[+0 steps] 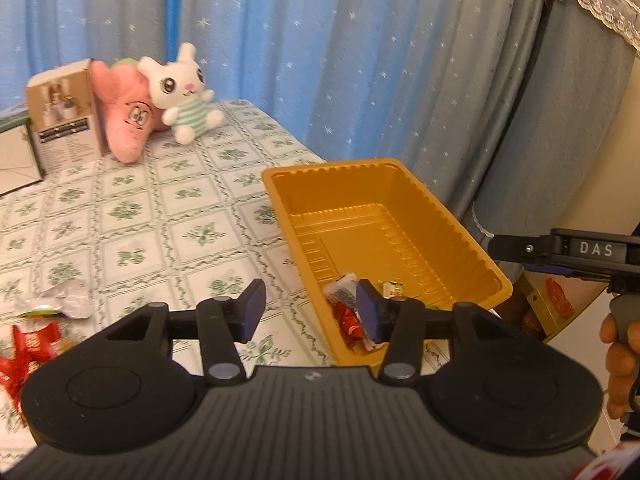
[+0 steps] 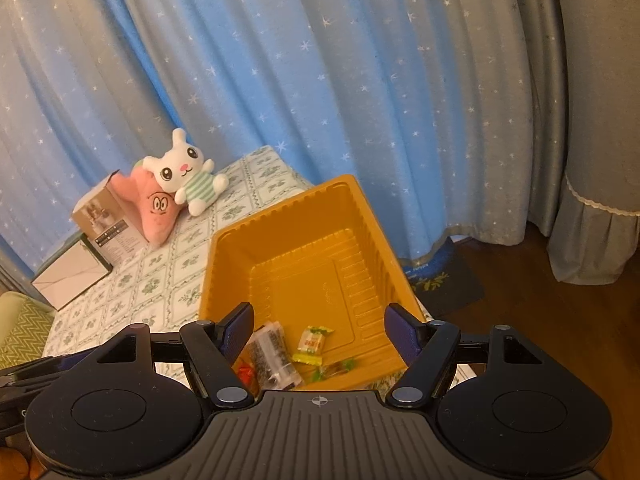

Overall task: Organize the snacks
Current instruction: 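Move both grippers back toward the remaining red-wrapped candies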

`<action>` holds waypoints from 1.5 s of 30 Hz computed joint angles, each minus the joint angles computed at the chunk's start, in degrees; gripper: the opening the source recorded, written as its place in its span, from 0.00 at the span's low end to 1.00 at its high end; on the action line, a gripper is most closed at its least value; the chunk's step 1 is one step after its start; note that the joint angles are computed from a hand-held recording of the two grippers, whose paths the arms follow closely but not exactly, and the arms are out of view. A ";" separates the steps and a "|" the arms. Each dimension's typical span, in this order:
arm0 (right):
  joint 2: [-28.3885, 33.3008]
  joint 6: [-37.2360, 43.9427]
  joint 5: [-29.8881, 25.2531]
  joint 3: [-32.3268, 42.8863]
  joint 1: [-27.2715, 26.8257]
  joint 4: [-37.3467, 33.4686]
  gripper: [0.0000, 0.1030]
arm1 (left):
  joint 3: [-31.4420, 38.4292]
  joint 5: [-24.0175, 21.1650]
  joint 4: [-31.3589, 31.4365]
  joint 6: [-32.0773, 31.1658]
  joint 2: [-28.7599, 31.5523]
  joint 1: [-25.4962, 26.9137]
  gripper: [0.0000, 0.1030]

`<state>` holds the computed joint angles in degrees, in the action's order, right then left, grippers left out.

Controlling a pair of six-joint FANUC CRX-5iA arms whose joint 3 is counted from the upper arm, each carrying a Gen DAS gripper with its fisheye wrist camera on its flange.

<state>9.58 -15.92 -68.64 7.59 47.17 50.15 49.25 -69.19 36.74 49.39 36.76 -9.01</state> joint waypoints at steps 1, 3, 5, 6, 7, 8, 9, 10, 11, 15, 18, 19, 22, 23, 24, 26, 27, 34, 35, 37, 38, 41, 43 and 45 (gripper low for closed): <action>0.13 0.19 -0.42 0.53 0.46 0.17 0.70 | -1.39 0.61 0.06 -0.13 -1.07 0.32 0.50; 0.62 0.75 -1.48 1.87 1.46 0.50 0.70 | -3.47 1.37 -0.27 -0.16 -2.94 1.00 0.57; 1.29 1.47 -2.38 3.36 2.45 0.82 0.70 | -6.28 2.63 -0.02 -0.69 -5.17 1.83 0.60; 1.81 1.99 -2.77 4.37 2.91 0.90 0.70 | -7.93 3.42 0.32 -1.03 -6.38 2.28 0.64; 2.31 2.60 -3.17 5.32 3.45 1.00 0.70 | -9.56 4.21 0.69 -1.30 -7.59 2.81 0.66; 3.04 3.51 -3.54 6.49 3.95 1.09 0.70 | -10.89 4.83 1.05 -1.56 -8.58 3.32 0.68; 3.74 4.44 -4.02 7.60 4.47 1.19 0.70 | -12.11 5.31 1.41 -1.88 -9.50 3.85 0.70; 4.52 5.43 -4.51 8.77 4.98 1.28 0.70 | -13.52 5.90 1.69 -2.20 -10.59 4.46 0.71; 5.60 6.53 -4.92 10.27 5.32 1.22 0.70 | -14.64 6.45 1.80 -2.45 -11.47 4.99 0.73; 9.96 11.13 -7.70 16.54 7.11 0.66 0.70 | -18.65 8.57 1.19 -2.85 -15.05 7.29 0.79; 13.20 13.76 -9.20 20.96 8.24 0.28 0.70 | -20.89 9.22 0.89 -2.47 -17.27 9.34 0.81; 14.20 14.32 -9.50 22.36 8.63 0.08 0.70 | -21.51 9.40 0.82 -2.41 -17.88 9.96 0.82; 16.16 15.91 -8.96 25.25 9.38 -0.82 0.70 | -22.90 9.09 0.62 -1.65 -19.28 11.80 0.83; 16.92 16.54 -8.97 26.39 9.57 -1.08 0.70 | -23.01 8.76 0.38 -1.21 -19.49 12.28 0.83; 17.62 17.22 -8.95 27.45 9.74 -1.28 0.70 | -23.38 8.68 0.24 -0.96 -19.79 12.80 0.83; 19.13 18.67 -8.91 29.69 9.99 -1.80 0.70 | -24.28 8.72 0.05 -1.22 -20.47 13.66 0.83; 19.70 19.22 -8.82 30.54 10.11 -2.06 0.70 | -24.71 8.82 -0.12 -1.61 -20.78 14.05 0.83; 23.41 22.47 -8.61 35.79 10.66 -4.09 0.70 | -29.55 11.70 -0.01 -3.67 -23.40 16.76 0.89; 23.85 22.87 -8.53 36.37 10.67 -4.42 0.70 | -30.02 12.10 -0.15 -3.54 -23.63 17.12 0.89; 24.29 23.48 -8.15 36.81 10.84 -4.83 0.70 | -31.15 12.81 0.72 -3.80 -23.92 17.98 0.90; 24.70 23.98 -8.08 37.38 10.82 -5.11 0.70 | -31.69 13.29 1.27 -4.09 -24.01 18.34 0.91; 25.85 25.36 -7.90 39.00 10.81 -5.83 0.70 | -31.72 14.15 0.28 -3.66 -23.84 19.04 0.93; 26.70 26.17 -8.00 40.28 10.76 -6.24 0.70 | -31.53 14.87 -0.75 -3.56 -23.63 19.26 0.93; 27.26 26.70 -7.96 41.12 10.68 -6.52 0.70 | -30.93 14.57 -1.40 -3.33 -23.11 19.56 0.93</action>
